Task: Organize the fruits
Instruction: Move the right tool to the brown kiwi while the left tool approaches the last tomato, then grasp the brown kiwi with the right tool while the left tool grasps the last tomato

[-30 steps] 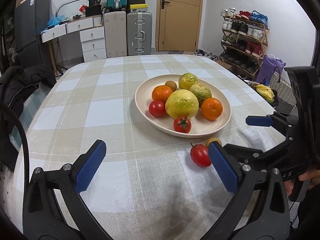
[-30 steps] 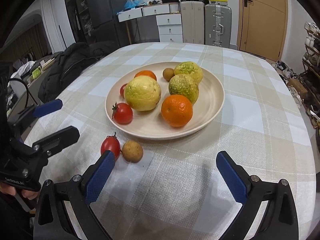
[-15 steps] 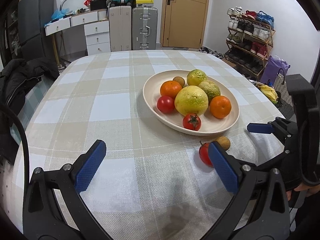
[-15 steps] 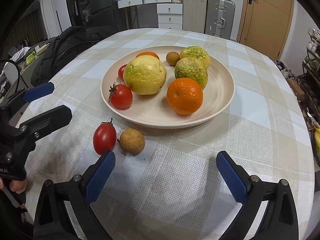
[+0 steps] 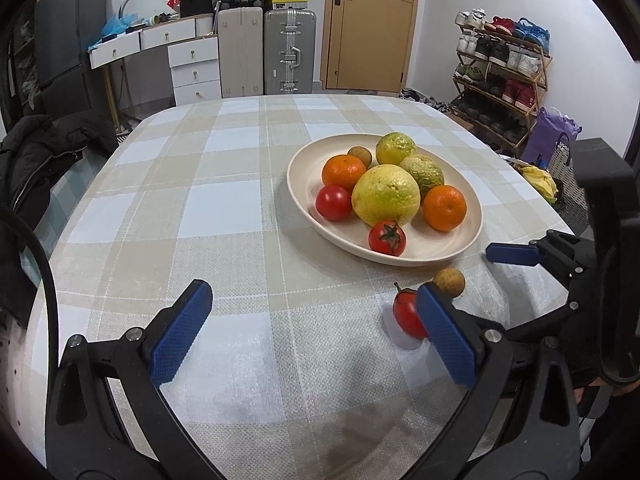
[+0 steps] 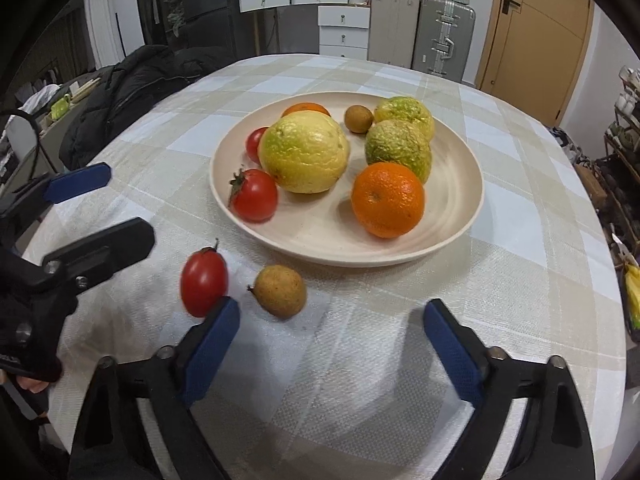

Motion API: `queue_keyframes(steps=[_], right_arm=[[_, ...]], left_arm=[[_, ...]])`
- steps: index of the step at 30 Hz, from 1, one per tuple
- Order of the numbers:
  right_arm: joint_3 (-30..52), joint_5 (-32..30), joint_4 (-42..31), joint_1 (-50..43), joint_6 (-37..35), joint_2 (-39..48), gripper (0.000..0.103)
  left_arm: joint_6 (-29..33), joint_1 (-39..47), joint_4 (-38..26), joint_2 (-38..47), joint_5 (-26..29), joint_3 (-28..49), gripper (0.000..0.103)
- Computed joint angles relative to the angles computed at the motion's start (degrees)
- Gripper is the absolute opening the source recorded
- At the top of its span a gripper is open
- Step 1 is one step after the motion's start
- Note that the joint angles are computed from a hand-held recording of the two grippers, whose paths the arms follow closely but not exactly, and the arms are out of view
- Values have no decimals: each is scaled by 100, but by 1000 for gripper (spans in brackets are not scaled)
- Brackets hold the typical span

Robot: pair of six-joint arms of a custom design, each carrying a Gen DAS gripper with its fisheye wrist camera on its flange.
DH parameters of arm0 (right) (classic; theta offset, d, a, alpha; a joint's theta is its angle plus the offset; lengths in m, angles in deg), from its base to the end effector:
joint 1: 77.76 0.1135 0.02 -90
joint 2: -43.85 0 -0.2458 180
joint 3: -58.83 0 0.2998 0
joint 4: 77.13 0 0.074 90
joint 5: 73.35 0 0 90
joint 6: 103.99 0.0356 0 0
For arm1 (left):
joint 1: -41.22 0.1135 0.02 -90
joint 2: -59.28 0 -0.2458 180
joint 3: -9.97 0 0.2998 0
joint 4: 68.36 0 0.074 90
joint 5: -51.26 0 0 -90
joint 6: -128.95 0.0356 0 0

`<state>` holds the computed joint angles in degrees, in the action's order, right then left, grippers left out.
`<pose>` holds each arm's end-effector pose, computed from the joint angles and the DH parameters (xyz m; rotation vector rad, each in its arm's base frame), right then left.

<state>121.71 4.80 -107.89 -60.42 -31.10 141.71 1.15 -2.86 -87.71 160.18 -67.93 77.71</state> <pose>0.3262 0.1095 0.0859 -0.8588 2.5663 0.2820 0.2861 -0.2529 0.1075 -0.0779 2.3355 -0.0598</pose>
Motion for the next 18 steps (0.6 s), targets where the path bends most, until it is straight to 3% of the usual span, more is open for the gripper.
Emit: queue_keyframes(steps=[18], right_arm=[[-154, -703, -19, -78, -286, -213, 25]], left_arm=[[71, -59, -93, 182, 87, 172, 101]])
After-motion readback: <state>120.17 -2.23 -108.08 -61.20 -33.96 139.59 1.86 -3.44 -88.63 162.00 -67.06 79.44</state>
